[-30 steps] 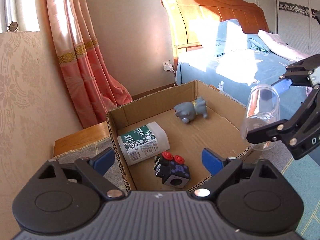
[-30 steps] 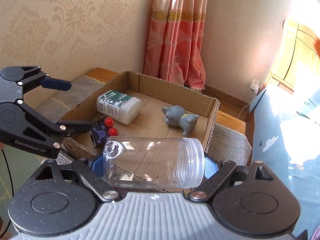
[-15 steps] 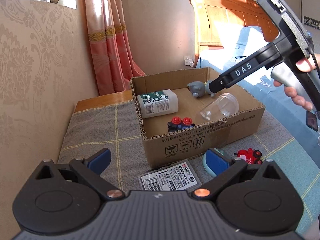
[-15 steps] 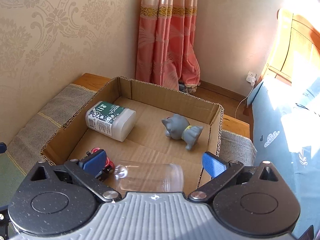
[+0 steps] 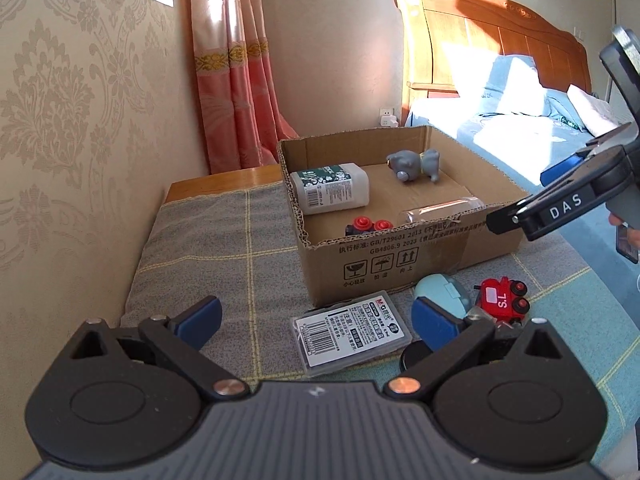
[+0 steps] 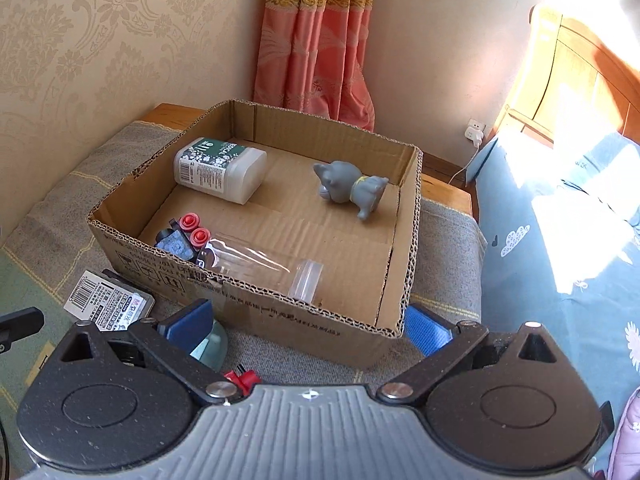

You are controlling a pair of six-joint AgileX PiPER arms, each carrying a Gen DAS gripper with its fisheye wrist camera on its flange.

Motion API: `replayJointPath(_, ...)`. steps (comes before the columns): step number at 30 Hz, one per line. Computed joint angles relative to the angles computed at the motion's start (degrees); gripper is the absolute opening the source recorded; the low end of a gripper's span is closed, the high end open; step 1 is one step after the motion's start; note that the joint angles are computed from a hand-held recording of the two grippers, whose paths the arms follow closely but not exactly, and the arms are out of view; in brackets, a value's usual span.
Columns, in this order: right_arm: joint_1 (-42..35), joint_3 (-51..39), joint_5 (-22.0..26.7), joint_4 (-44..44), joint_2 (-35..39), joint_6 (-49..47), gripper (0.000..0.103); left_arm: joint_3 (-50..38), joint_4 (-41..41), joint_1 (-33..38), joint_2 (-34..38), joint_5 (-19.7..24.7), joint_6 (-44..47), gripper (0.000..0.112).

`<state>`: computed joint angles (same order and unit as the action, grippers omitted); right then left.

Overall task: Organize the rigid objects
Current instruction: 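Withdraw both open tools from the box back over the bed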

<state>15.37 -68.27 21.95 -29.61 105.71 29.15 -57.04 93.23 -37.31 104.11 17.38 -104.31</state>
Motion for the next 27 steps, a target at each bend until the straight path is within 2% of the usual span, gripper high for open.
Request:
replayJointPath(4,0.2,3.7,-0.9,-2.1,-0.6,5.6,0.103,0.5,-2.6,-0.7,-0.6,0.3,2.0,0.101)
replayJointPath(10,0.1,3.3,0.5,3.9,1.9,4.7,0.103,0.1,-9.4,-2.7,-1.2,3.8,8.4,0.101)
replayJointPath(12,0.3,2.4,1.2,4.7,3.2,5.0,0.103,0.3,-9.4,-3.3,-1.8,5.0,8.8,0.101)
replayJointPath(16,0.1,-0.2,2.3,9.2,6.1,4.3,0.103,1.4,-7.4,-3.4,-2.7,4.7,6.1,0.102)
replayJointPath(19,0.6,-1.1,3.5,8.2,7.6,6.0,0.103,1.3,-8.3,-4.1,-2.4,5.2,7.2,0.102)
replayJointPath(24,-0.9,1.7,2.7,8.4,6.5,5.3,0.103,0.9,-9.6,-4.4,-2.1,5.2,8.7,0.102)
replayJointPath(27,-2.0,3.0,4.3,7.3,6.4,4.3,0.103,0.6,-9.9,-4.3,-1.8,4.9,9.3,0.102)
